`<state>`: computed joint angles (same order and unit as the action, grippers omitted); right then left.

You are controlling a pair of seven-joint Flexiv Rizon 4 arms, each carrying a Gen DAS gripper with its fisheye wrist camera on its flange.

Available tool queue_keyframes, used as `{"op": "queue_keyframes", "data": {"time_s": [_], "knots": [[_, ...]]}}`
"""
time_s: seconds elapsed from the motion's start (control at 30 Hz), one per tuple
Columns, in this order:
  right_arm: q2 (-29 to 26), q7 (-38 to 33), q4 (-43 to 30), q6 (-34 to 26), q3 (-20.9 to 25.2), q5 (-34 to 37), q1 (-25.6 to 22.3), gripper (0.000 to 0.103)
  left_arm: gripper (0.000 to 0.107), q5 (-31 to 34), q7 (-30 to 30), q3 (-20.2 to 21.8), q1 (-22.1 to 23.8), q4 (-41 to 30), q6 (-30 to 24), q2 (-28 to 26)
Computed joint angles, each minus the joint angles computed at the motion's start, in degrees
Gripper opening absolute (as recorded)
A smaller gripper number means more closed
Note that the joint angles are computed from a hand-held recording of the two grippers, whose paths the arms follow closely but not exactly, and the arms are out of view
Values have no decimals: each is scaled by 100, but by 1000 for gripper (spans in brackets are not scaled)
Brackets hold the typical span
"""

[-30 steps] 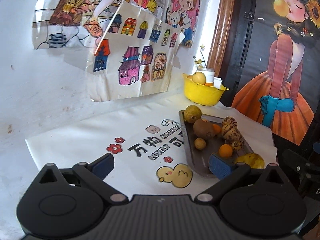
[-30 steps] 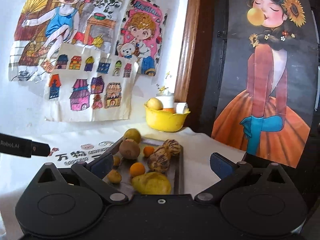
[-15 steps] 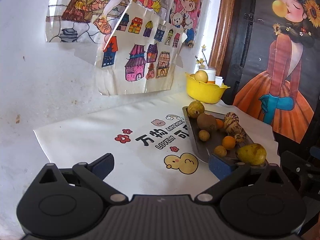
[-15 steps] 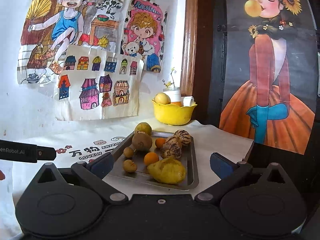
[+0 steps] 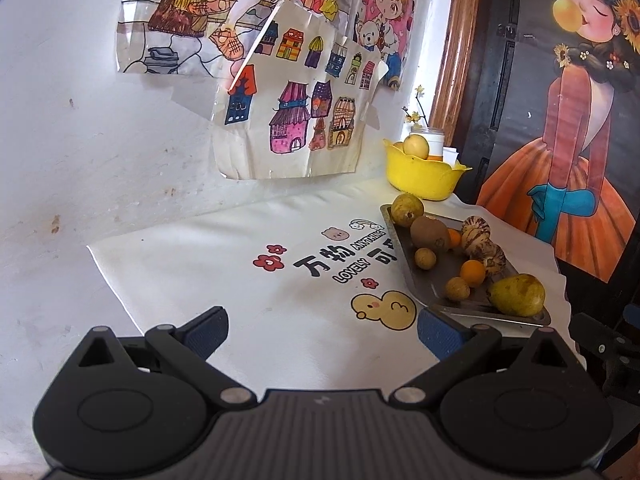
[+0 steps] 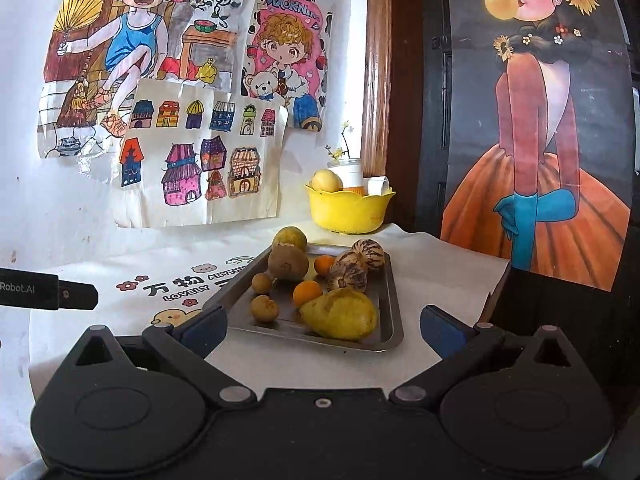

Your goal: Organize fruits

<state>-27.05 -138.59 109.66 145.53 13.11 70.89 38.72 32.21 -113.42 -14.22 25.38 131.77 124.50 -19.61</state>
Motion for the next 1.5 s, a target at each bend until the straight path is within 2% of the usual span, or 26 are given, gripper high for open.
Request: {"op": "queue_keyframes", "data": {"time_s": [0.37, 0.6, 0.97, 1.17, 1.5], "knots": [[-244, 529, 168, 229, 2, -293, 162, 102, 103, -141, 279, 500, -359, 72, 680, -312], [-537, 601, 218, 645, -13, -381, 364, 102, 103, -208, 471, 730, -488, 167, 1110, -547], [-650, 800, 291, 838, 41, -437, 469, 102, 103, -113, 667, 835, -529, 282, 1543, -740], [-663, 705, 307, 781, 65, -445, 541, 102, 103, 89, 632, 777, -425, 260, 1563, -806], [-683, 703, 245, 828, 65, -373, 541, 102, 103, 63, 716, 835, -405, 329, 1695, -869]]}}
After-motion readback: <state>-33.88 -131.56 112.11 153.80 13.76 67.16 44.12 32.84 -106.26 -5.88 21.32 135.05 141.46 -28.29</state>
